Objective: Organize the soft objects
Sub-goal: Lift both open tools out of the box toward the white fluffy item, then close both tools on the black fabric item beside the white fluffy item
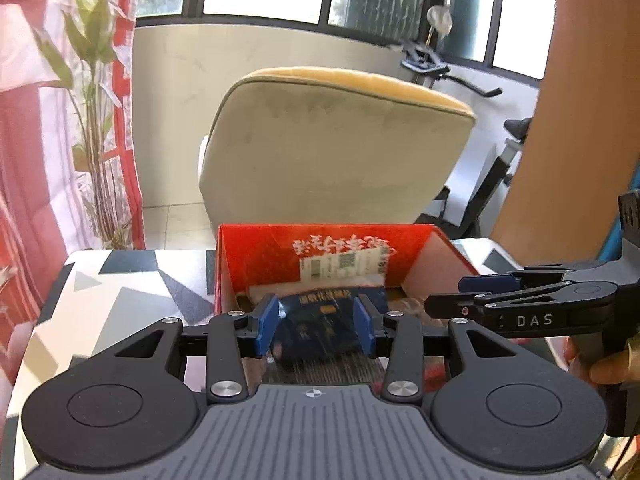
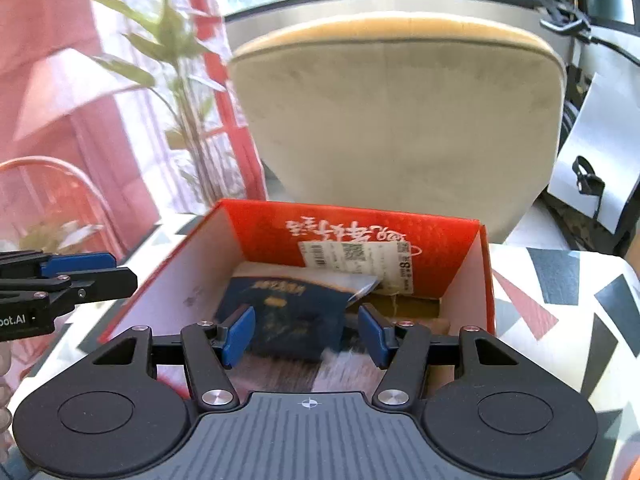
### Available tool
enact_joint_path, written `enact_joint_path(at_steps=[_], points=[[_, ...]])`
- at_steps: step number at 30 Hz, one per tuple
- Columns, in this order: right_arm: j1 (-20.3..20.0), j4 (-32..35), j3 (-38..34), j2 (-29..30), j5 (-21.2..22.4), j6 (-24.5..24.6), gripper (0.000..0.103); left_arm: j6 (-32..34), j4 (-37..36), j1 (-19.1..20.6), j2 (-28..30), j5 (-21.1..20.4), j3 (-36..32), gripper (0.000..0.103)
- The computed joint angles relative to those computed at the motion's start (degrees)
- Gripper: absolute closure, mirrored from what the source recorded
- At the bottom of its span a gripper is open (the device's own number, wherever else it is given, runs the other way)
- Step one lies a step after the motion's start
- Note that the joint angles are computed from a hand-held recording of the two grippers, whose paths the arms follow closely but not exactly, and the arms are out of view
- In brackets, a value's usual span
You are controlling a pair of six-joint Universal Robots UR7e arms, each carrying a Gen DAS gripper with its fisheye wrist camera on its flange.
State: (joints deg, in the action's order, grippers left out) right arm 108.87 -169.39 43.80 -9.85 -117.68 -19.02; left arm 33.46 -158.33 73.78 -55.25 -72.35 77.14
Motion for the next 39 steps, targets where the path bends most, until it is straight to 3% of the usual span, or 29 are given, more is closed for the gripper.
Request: enact_joint_path(at_steps=[6, 16, 27, 33, 39], points=[[1.0, -15.8, 18.9, -7.1, 2.9, -0.9, 0.049, -0.5, -3.3, 0.7, -8.3, -2.6, 11.9, 0.059], [2.1, -30.8, 38.4, -11.9, 4.0, 0.8, 0.049, -3.0, -2.2, 3.6, -16.2, -3.7, 23.5, 0.059], [3.0, -32.1, 49.2, -13.5, 1.9, 4.6, 0.057, -6.2, -2.1, 6.3, -18.1, -4.9, 28.3, 0.06], [2.9, -27.1, 50.2, -14.0, 3.1, 7.1, 0.059, -6.9, 0.0, 6.3, -18.3, -4.9, 28.5, 0.06], [2.7, -22.4, 49.8, -14.3, 0.0, 10.9, 0.058, -7.1, 2.9, 6.5, -18.1, -5.1, 28.4, 0.06]])
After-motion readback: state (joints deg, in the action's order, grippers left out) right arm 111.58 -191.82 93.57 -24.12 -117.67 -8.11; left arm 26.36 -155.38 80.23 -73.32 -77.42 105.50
